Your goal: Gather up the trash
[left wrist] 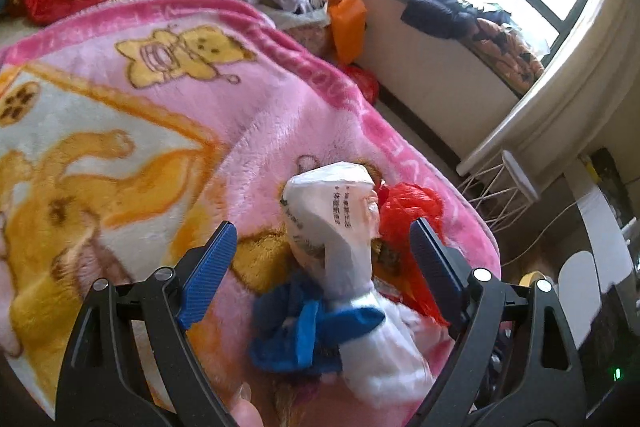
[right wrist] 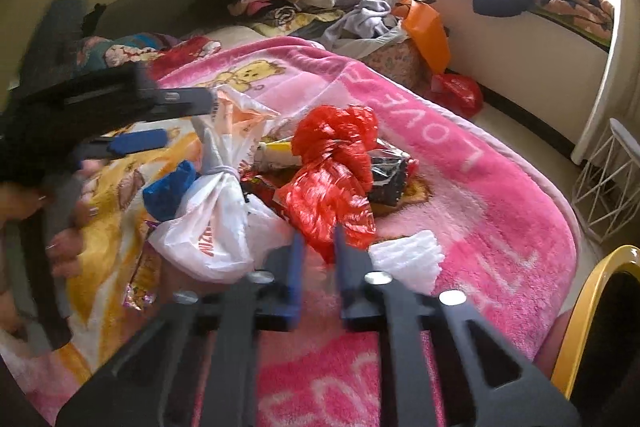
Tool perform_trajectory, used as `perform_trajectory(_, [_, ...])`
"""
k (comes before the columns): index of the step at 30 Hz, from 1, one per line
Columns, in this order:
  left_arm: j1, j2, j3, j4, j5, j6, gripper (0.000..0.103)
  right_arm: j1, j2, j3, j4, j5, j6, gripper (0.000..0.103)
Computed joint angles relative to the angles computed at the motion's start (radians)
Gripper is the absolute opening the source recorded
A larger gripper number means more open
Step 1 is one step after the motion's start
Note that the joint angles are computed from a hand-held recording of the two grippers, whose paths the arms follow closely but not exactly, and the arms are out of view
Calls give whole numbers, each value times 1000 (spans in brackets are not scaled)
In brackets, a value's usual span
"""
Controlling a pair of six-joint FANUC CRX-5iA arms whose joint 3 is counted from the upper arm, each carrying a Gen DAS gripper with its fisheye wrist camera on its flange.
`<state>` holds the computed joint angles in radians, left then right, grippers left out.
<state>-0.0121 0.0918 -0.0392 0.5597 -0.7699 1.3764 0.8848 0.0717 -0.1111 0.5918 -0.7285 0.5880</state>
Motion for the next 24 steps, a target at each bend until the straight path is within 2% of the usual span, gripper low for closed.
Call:
perform_trajectory(2, [-3, 24, 23, -7, -13, 10, 79, 1, -20, -28, 22, 27, -24, 9])
perform_trajectory(4, [-10, 49, 58, -44, -34, 47, 69, 3, -34, -47, 45, 41, -59, 8])
perform_trajectory(8, [-17, 62, 70, -35, -46, 53, 32, 3, -62, -79, 84, 65, -112, 8])
perform_trajectory(11, [-23, 33, 28, 27, -14, -1, 27, 6, -83, -100, 122, 74, -152, 7])
perform_trajectory(16, [-42, -38, -42, 124, 62, -91, 25, 9, -121, -137, 194, 91, -226, 7])
perform_trajectory(20, [-63, -85, -64, 121, 115, -112, 25, 7, -165, -183, 262, 109, -299, 6])
perform_trajectory(24, [-85, -131, -73, 73, 165, -111, 25, 8, -200, -213, 315, 107, -361, 6])
